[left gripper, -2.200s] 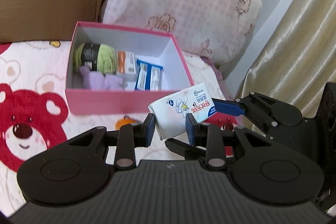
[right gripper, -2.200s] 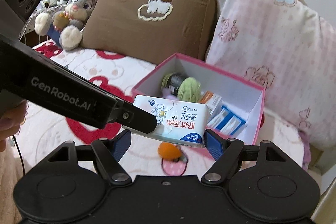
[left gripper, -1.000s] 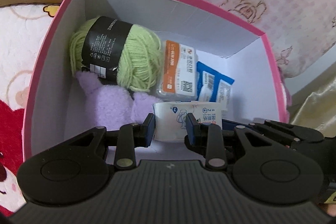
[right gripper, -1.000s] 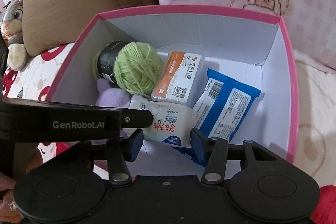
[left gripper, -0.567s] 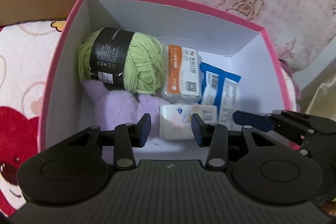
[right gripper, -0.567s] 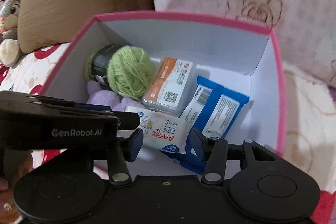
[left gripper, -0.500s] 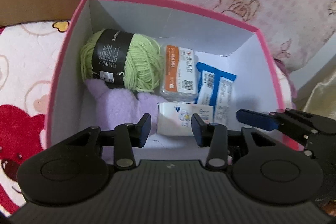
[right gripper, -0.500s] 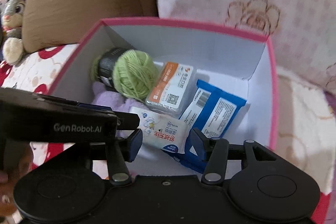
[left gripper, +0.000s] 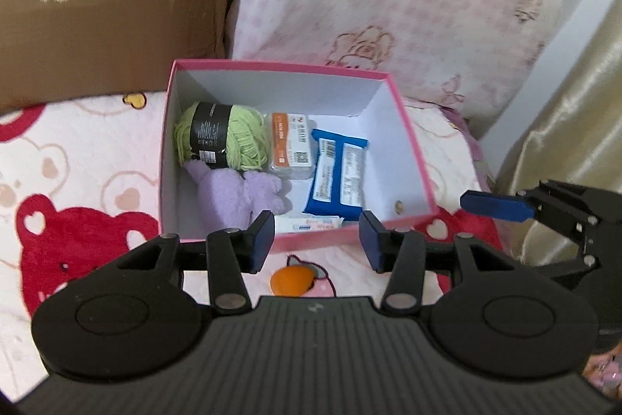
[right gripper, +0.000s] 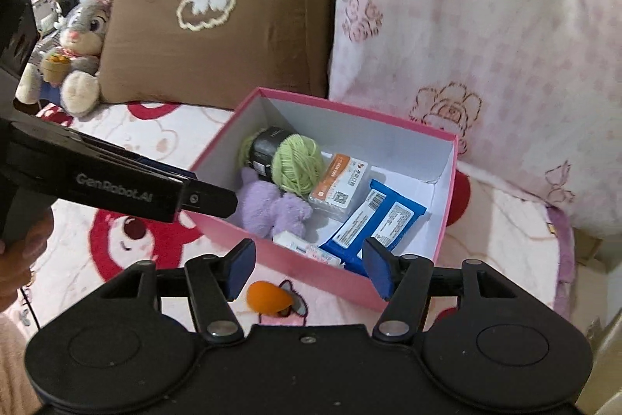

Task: Organize objects
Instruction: 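Open the left gripper and withdraw from the pink box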

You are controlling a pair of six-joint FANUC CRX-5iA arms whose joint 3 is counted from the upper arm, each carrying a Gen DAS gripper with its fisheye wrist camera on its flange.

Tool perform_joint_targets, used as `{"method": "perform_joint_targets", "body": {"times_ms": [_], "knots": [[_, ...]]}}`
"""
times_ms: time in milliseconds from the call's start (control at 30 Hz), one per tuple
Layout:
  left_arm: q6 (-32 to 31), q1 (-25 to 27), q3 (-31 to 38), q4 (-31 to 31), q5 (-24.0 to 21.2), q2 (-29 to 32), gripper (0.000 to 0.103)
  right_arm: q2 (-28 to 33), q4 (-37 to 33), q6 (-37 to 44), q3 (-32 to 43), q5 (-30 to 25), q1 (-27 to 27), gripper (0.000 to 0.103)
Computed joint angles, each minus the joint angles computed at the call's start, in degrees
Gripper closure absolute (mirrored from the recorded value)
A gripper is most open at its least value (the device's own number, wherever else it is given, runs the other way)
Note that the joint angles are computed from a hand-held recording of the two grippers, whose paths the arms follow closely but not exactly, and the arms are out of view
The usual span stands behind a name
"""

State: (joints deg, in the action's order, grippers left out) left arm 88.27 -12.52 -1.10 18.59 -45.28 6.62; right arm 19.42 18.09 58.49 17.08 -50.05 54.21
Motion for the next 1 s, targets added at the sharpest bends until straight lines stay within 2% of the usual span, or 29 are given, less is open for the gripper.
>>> {"method": "perform_joint_targets", "body": {"times_ms": [367,567,833,1000], "knots": [[-0.97,-1.52,-0.44,-4.16,-7.8,-7.62,0.051,-8.01,4.17,-3.09,-6.47,-1.06,4.67,0.035],[-2.13,-1.55,-3.24,-3.42,-10.35,-11.36,0.049,-12.18,6.04,-4.88,-11.42,0.17,7.08,0.031],[-4.84,-0.05,-10.99,0.17,-9.23,-16.47,0.045,-16.59,8.69,-7.16,-18.68,4.24,10.21,0.023],[-8.15,1.03,-16.38,4.31,-5.2,-18.19,0.042,-17.44,10.95,-9.29,-22.6,8.09,10.94,0.018]]}}
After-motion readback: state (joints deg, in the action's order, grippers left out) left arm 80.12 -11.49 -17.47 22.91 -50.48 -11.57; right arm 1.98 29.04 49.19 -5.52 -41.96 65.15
